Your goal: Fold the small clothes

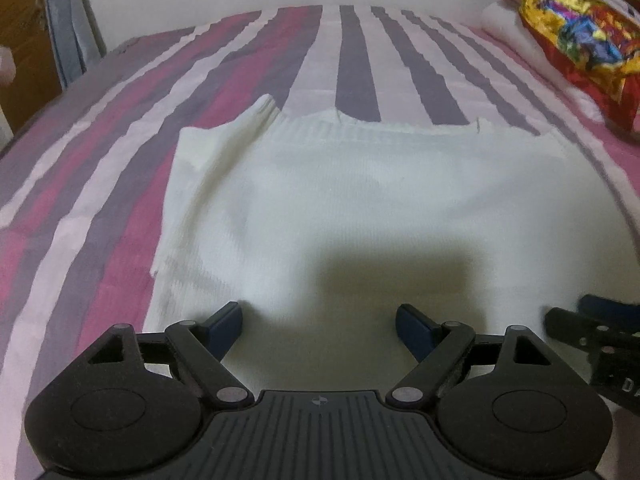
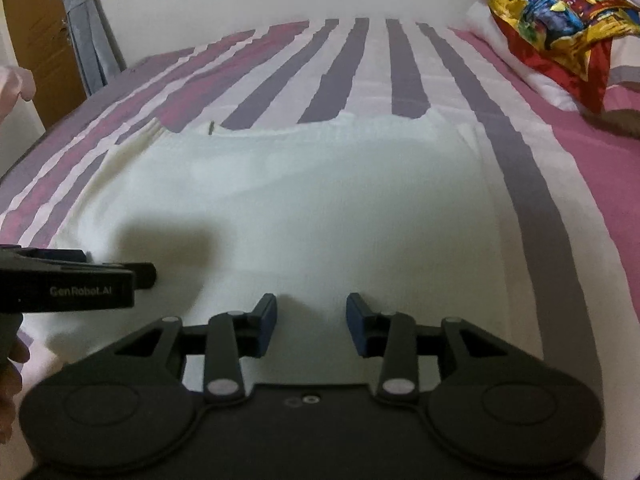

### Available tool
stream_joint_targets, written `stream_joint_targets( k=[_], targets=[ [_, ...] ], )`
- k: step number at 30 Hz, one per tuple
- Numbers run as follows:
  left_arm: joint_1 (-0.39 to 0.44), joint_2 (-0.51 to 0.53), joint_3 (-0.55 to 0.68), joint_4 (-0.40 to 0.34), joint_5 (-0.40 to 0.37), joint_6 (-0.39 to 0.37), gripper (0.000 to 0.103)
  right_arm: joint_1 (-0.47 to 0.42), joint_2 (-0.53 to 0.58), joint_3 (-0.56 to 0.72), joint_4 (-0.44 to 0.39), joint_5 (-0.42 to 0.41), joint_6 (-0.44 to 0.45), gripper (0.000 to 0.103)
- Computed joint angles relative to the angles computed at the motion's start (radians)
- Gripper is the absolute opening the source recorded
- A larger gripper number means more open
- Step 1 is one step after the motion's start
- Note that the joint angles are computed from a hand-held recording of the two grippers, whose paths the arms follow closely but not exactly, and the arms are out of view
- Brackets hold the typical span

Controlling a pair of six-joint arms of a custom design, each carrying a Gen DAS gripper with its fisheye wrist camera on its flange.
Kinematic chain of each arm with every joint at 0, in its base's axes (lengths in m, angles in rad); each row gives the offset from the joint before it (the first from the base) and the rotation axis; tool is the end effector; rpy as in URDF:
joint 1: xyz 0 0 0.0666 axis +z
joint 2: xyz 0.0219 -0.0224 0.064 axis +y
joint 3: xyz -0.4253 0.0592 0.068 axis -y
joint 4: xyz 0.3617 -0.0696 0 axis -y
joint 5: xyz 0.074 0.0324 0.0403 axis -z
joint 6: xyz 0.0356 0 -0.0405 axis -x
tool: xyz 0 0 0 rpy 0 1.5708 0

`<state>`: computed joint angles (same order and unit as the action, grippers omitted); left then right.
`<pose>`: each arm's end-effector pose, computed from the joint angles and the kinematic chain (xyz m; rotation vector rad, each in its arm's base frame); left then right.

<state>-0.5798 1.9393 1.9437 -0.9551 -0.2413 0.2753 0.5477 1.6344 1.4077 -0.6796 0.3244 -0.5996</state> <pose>0.5592 -0.3565 0.4160 0.2810 2.4669 -0.0559 0.4633 0.2688 0.3845 0.1988 2.4084 0.1202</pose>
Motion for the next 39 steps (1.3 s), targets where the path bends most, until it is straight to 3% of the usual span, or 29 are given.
stream_joint_targets(
  k=[5, 13, 21, 26, 32, 35, 39],
  targets=[
    [0.022, -0.082, -0.113, 0.038, 0.086, 0.072, 0.084, 0.004, -0.026, -0.021, 0.029, -0.024, -0.032, 0.041],
    [0.022, -0.124, -0.178, 0.094, 0.108, 0.078, 0.084, 0.023, -0.024, -0.019, 0.012, -0.011, -0.038, 0.041],
    [0.056, 0.036, 0.063, 0.066, 0.129, 0.062, 0.084, -0.034, 0.008, 0.044, 0.034, 0.024, 0.052, 0.041],
    [0.088, 0.165, 0.248, 0.035, 0.062, 0.058, 0.083, -0.085, 0.086, 0.122, 0.074, 0.035, 0.135, 0.041],
    [0.136, 0.301, 0.466, -0.071, 0.035, 0.149, 0.084, -0.16, 0.168, 0.199, 0.073, 0.071, 0.179, 0.041],
    [0.132, 0.303, 0.455, -0.057, 0.026, 0.125, 0.084, -0.186, 0.184, 0.2, 0.051, 0.129, 0.188, 0.039],
    [0.121, 0.269, 0.403, -0.034, 0.012, 0.102, 0.083, -0.198, 0.174, 0.19, 0.045, 0.112, 0.132, 0.037]
  ],
)
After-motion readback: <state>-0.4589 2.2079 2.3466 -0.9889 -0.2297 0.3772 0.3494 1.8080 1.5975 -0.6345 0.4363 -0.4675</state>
